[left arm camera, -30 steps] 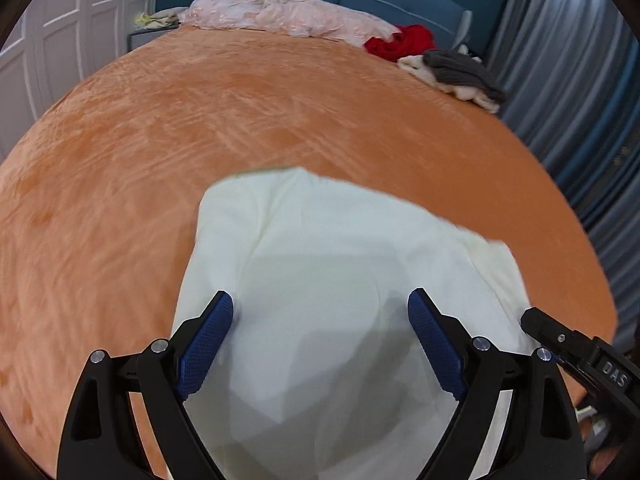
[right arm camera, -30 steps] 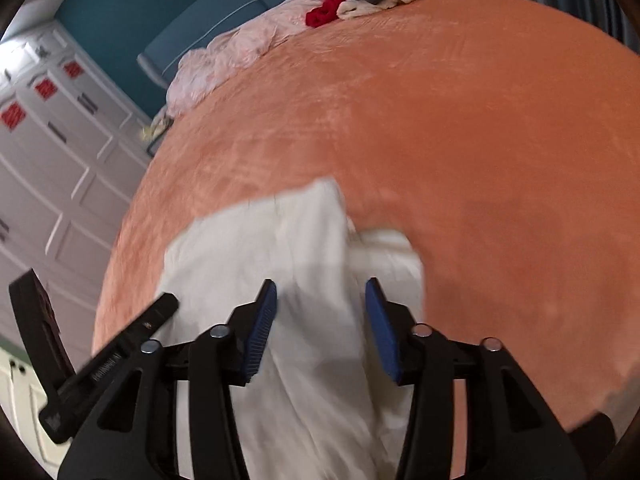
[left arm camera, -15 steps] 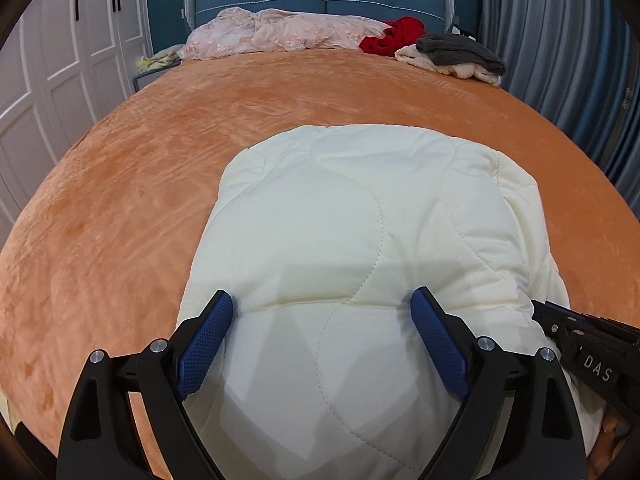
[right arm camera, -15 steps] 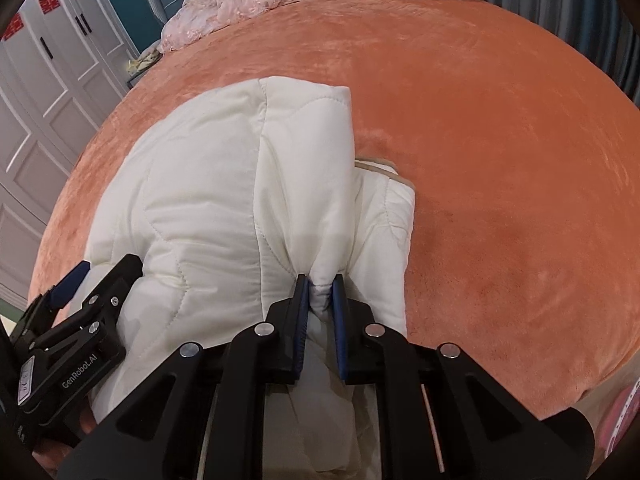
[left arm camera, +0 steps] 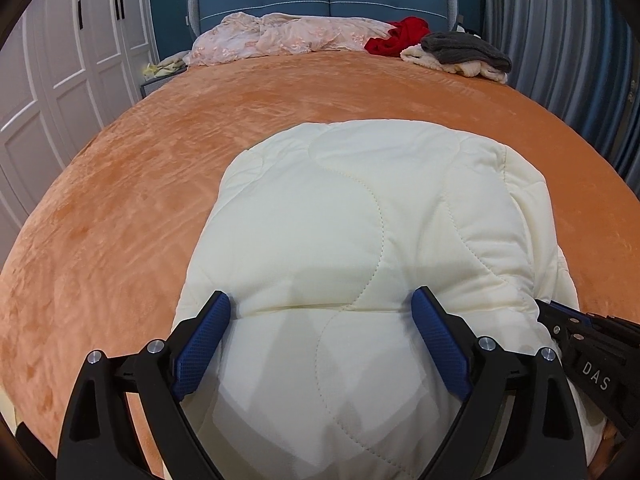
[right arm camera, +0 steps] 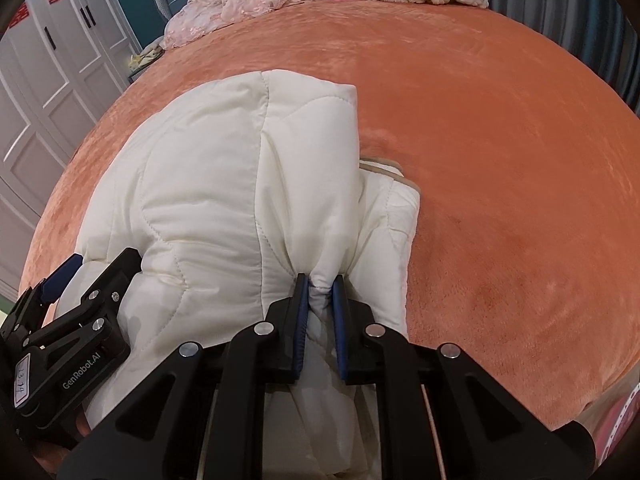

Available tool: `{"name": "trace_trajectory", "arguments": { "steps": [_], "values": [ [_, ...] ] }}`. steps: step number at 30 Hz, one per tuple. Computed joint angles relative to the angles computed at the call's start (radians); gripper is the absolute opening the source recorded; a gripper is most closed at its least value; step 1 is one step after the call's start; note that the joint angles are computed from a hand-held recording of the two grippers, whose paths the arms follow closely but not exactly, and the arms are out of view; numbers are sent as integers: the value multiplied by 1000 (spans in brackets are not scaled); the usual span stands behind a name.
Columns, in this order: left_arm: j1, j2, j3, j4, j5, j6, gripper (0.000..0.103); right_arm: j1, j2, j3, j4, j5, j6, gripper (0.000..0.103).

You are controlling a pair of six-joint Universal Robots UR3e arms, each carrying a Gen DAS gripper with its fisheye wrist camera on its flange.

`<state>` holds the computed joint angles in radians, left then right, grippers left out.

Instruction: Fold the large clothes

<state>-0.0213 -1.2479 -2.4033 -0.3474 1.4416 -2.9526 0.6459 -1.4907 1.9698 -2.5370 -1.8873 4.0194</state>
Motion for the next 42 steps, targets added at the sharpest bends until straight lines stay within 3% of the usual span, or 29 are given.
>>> {"name": "trace_trajectory", "arguments": {
  "steps": [4, 7, 11, 14, 17, 18, 21, 24, 28, 31, 33, 35, 38, 42],
  "values": [
    [21, 18, 9, -42, -28, 12, 90, 7, -5, -22, 41, -5, 1, 11],
    [103, 106, 59, -237, -116, 59, 90, -3, -82, -11, 84, 12, 31, 24],
    [331, 316, 126, -644, -287, 191, 90, -15, -283, 141, 31, 50, 137, 75],
    [548, 406, 188, -995, -410, 358, 90, -54, -367, 252, -27, 138, 125, 82],
    [754, 383, 255, -1349, -496, 522, 91, -110, -407, 393, -173, 257, 161, 87],
    [817, 352, 269, -1463, -518, 568, 91, -143, -411, 455, -257, 321, 182, 87],
    [900, 290, 273, -1624, -543, 623, 91, -214, -383, 579, -477, 450, 235, 88],
    [919, 269, 259, -1675, -556, 656, 93, -240, -318, 635, -644, 507, 259, 90],
    [897, 242, 260, -1667, -570, 637, 96, -261, -272, 659, -733, 539, 260, 90],
    [856, 265, 283, -1649, -573, 611, 95, -239, -278, 601, -659, 507, 241, 75],
    [828, 330, 300, -1643, -574, 623, 90, -173, -292, 495, -518, 414, 192, 49],
    [833, 380, 325, -1672, -580, 670, 80, -112, -299, 386, -377, 326, 158, 39],
    [895, 454, 409, -1817, -606, 808, 72, -41, -301, 246, -234, 212, 126, 35],
    [974, 503, 567, -1988, -658, 962, 70, 17, -287, 98, -154, 101, 84, 34]
  ]
}}
